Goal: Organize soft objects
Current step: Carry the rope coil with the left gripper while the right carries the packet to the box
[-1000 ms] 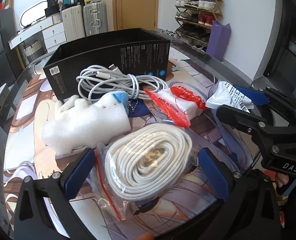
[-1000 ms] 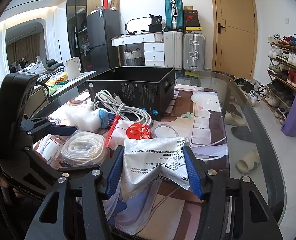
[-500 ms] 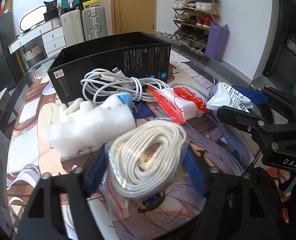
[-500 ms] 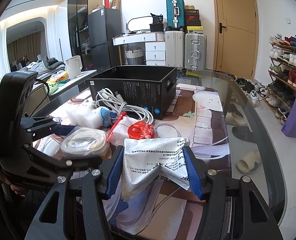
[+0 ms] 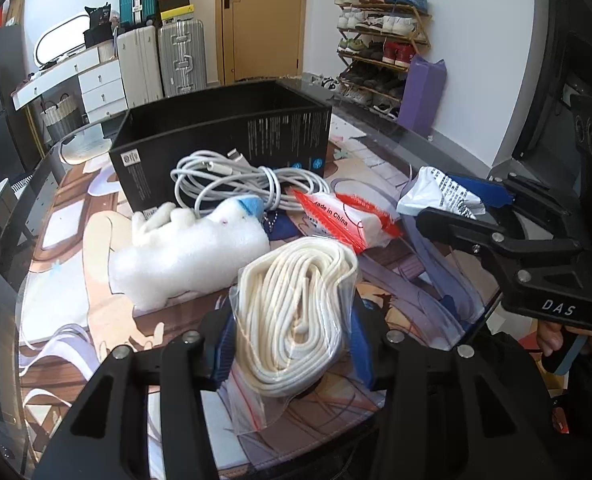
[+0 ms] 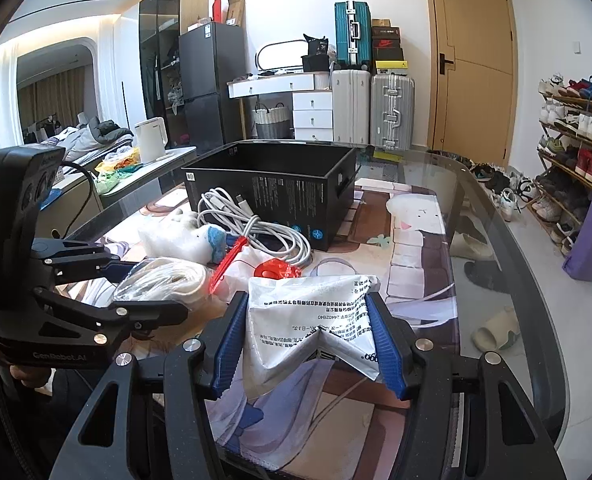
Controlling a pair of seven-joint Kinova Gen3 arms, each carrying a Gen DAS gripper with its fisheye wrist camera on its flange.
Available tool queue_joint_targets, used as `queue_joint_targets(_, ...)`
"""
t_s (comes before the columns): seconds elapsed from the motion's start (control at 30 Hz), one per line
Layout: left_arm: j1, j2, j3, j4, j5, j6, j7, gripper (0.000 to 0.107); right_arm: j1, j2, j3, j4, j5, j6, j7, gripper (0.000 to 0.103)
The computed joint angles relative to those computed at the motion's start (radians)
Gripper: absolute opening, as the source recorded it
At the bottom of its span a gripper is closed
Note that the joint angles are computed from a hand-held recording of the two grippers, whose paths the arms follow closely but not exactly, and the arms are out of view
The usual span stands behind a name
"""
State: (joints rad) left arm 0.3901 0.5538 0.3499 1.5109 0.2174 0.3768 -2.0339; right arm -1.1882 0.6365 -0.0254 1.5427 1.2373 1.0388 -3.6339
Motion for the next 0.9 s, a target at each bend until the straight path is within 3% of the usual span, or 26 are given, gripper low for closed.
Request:
queue_joint_targets(0.33, -0.075, -0.031, 0.054, 0.02, 0.049, -0.041, -0.038, 0.046, -0.008, -0.007, -0.003, 0.008, 0.029, -0.001, -0.021, 0.059)
queue_joint_targets(0.9, -0.114, -0.046, 0.058, 0.012, 0.067, -0.095, -0.023, 0.046, -0.002, -0.007, -0.004, -0.035, 0.051, -0.002, 0.062, 0.059)
